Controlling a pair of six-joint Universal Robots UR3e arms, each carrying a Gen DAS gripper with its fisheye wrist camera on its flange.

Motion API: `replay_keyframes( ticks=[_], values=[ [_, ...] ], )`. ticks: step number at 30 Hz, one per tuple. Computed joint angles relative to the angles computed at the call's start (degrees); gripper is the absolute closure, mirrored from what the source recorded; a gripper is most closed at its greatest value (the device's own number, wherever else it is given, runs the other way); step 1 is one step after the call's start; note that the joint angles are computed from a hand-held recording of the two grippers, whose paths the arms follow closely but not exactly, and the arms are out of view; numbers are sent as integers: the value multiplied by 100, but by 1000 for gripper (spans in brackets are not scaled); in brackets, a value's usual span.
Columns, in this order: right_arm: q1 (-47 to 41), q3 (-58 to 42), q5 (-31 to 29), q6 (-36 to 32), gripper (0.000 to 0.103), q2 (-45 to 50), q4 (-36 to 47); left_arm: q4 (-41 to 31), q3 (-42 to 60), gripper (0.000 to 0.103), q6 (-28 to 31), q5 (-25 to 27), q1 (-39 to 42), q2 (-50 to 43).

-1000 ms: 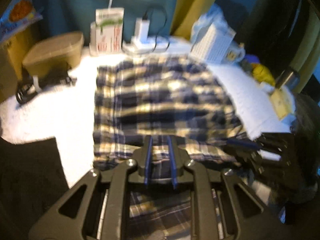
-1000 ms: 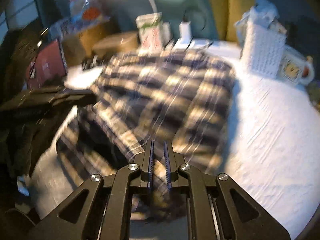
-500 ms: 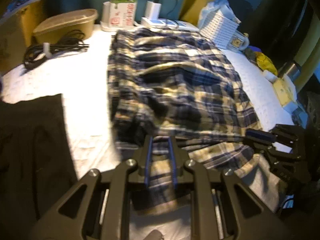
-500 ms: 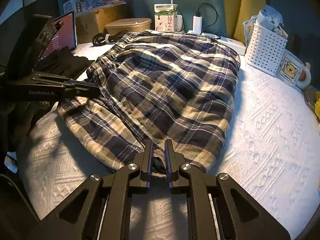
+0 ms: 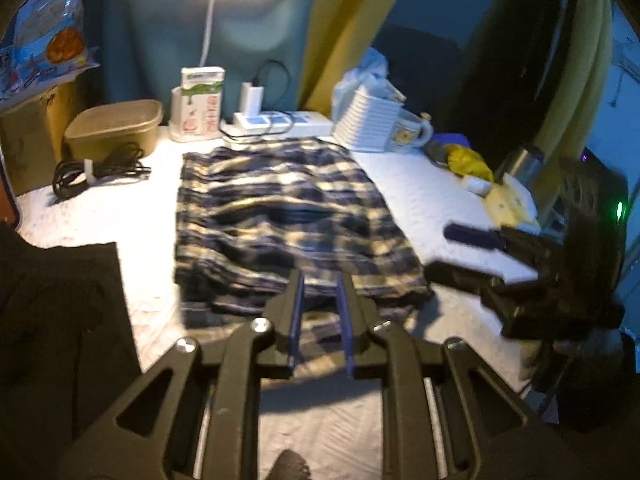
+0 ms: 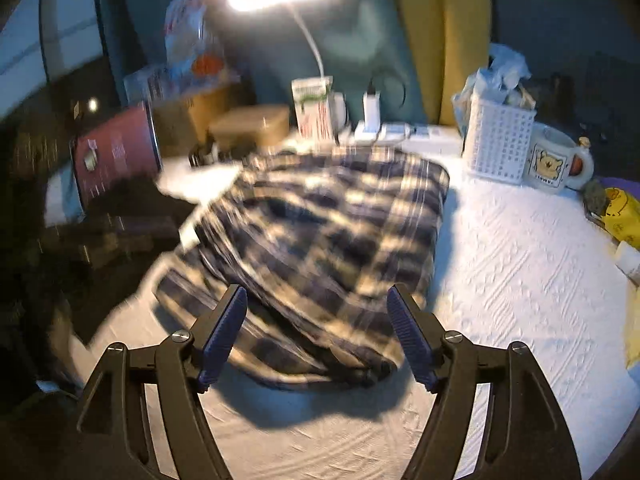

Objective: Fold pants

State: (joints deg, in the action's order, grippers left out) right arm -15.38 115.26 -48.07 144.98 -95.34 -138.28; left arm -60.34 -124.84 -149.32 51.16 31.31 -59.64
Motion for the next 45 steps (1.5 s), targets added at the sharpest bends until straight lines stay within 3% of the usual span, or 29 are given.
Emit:
replay_keyframes(
  ticks=[6, 8, 14, 19, 22, 25, 30, 33, 41, 45],
  values=[
    [134, -293, 125, -276, 27, -70, 441, -152, -227, 78, 14, 168, -256, 348],
    [300, -265, -117, -309, 27, 33, 297, -367, -332, 61, 58, 85, -134, 618],
    [385, 251, -653, -668, 27, -18, 217, -658, -671, 44, 129, 663, -50, 1069],
    [47, 580, -738, -724, 27, -118, 162, -628, -979, 41, 192, 1133, 309, 1251],
    [-144, 538, -704, -632, 27, -23, 38, -488, -880, 41, 123, 1125, 576, 1053],
    [-270, 240, -663, -544, 27, 278, -132, -81, -611, 41, 35, 1063, 649, 518],
    [-249, -816, -677, -266, 27, 1215, -181, 820, 328, 40, -413, 851, 277, -1134],
    [-175, -1502, -702, -93, 27, 1758, -110, 1432, 1229, 40, -873, 1119, -228, -2442],
    [174, -3092, -901, 127, 27, 2992, 167, 1351, 3232, 40, -1293, 1436, -762, -4674],
    [350, -3878, -975, 231, 27, 3635, 416, 1123, 3787, 40, -1189, 1336, -775, -5209]
  ],
)
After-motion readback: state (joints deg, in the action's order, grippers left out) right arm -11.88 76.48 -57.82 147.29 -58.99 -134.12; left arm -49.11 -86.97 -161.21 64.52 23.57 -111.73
